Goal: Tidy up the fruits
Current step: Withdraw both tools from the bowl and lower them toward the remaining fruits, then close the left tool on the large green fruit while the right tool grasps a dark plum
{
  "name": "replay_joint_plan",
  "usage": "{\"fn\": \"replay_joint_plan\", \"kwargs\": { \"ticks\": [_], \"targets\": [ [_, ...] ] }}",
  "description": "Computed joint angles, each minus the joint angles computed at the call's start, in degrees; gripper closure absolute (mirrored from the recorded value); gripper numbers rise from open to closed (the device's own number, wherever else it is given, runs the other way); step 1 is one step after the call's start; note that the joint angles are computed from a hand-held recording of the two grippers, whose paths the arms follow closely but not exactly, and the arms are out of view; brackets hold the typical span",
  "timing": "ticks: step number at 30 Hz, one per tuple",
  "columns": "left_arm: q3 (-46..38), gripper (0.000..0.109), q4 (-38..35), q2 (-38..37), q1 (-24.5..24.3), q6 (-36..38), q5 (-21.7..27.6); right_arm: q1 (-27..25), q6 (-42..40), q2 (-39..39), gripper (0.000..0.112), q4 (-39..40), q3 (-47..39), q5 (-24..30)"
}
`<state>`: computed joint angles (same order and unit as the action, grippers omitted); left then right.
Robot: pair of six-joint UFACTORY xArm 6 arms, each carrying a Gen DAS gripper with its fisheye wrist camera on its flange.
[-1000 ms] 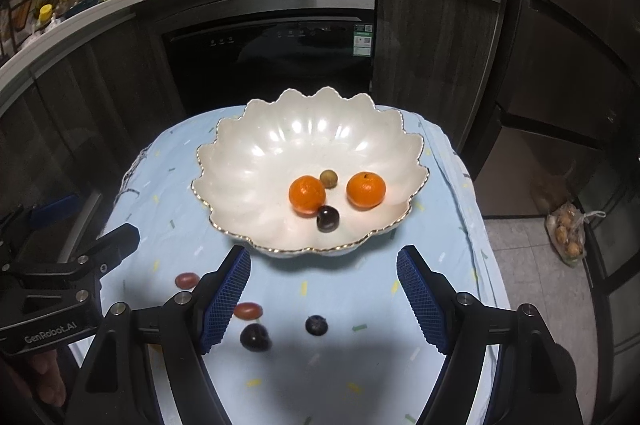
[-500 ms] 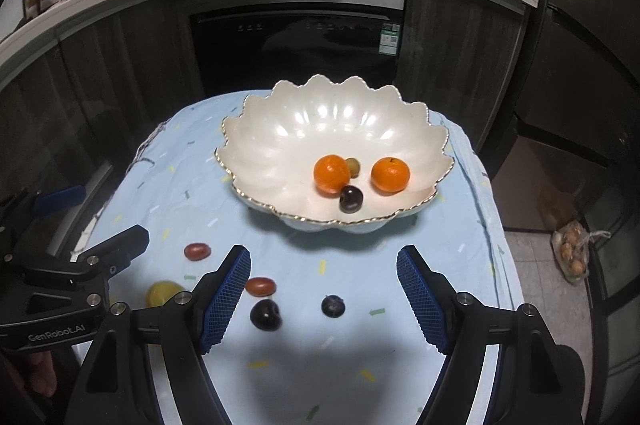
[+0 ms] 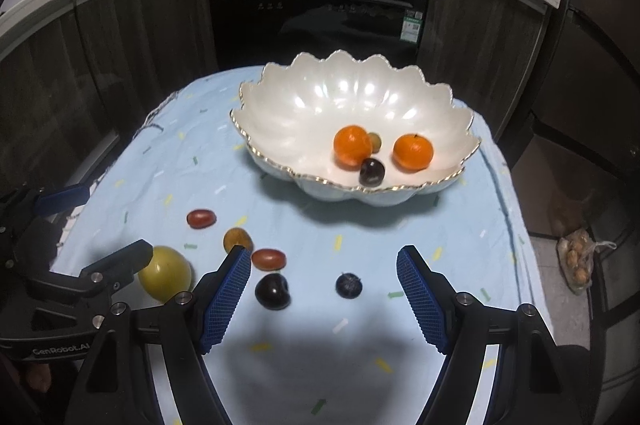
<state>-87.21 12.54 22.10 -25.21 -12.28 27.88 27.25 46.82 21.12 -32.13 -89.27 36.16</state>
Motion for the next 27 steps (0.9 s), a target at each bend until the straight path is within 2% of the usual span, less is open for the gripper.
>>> {"fn": "replay_joint_plan", "kwargs": {
  "ticks": [9, 18, 27],
  "targets": [
    [3.68, 0.015, 1.76, -0.49, -0.3, 0.83, -3.95, -0.16, -1.36, 0.42, 0.036, 0.33, 1.95, -3.39],
    [3.45, 0.016, 1.25, 0.81, -0.64, 1.66, -3.66, -0.27, -3.53, 1.76, 0.036, 1.9, 2.13, -5.22],
    [2.24, 0.025, -0.8, 2.32, -0.85, 3.27, -2.44, -0.54, -6.37, 3.7, 0.039, 5.62, 1.31, -6.04]
  ]
}}
